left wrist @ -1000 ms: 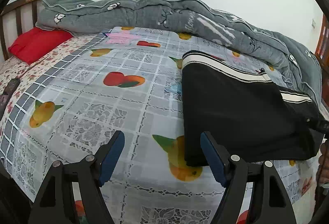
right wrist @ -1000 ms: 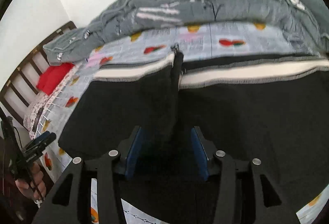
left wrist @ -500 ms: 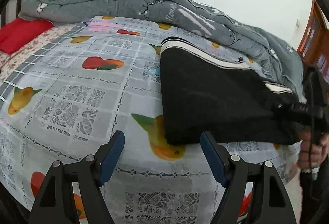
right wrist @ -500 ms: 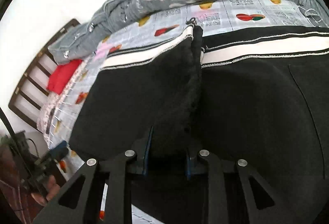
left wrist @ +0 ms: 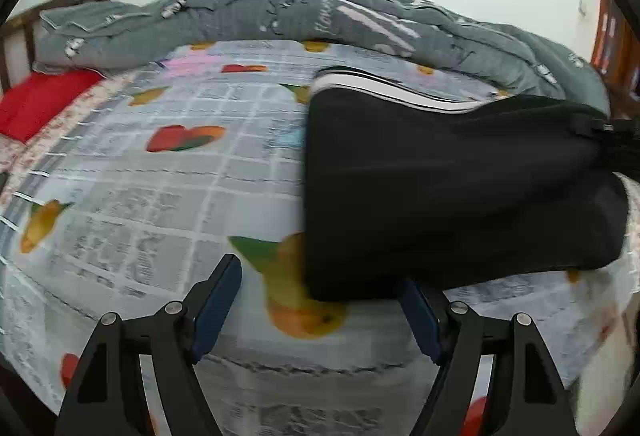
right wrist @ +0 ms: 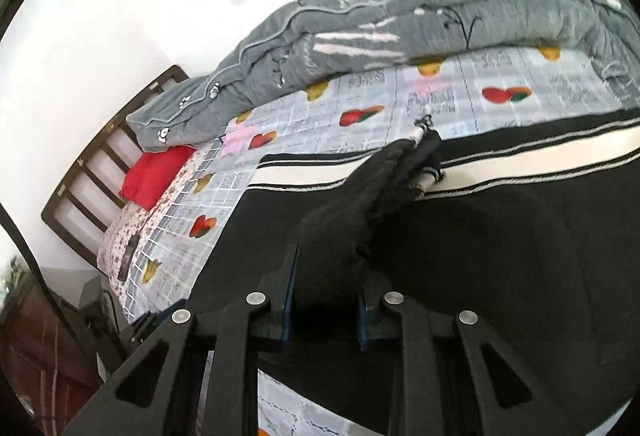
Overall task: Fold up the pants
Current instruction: 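Grasp the folded trouser edge at the middle with the right tool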
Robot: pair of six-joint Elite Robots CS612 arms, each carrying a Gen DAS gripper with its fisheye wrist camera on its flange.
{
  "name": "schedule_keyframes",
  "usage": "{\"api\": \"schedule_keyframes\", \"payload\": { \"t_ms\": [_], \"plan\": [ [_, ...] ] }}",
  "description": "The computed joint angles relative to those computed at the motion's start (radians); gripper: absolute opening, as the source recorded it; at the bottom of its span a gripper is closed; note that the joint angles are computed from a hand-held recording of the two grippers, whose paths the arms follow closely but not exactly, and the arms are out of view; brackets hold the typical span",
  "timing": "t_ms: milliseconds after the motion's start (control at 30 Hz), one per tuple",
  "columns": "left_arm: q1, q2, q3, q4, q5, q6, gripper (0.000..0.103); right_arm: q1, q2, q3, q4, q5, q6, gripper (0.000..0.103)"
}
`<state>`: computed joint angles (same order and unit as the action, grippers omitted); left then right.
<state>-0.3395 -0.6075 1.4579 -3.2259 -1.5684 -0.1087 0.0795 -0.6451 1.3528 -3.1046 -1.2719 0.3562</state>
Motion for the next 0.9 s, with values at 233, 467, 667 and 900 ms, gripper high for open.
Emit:
{"api": "schedule_keyframes", "payload": {
  "t_ms": [233,467,667,900],
  "plan": [
    [0.013,-0.004,0.010,-0.008,-0.019,-0.010,0.081,-0.008,-0.022,0.097,-0.020,-0.073,-0.037,0.022],
    [0.029,-0.023,0.065,-0.112,-0.150,0.049,0.079,0.002,-0.031,0.139,-0.025,-0.158,-0.110,0.029],
    [0.009,-0.031,0.013,-0.060,-0.080,-0.013,0.079,0.014,-0.054,0.168,-0.136,-0.285,-0.177,0.029],
    [-0.016,-0.002,-0.062,0.148,-0.036,0.001,0.079,0.016,-0.031,0.171,-0.053,-0.255,-0.189,0.028]
  ]
}}
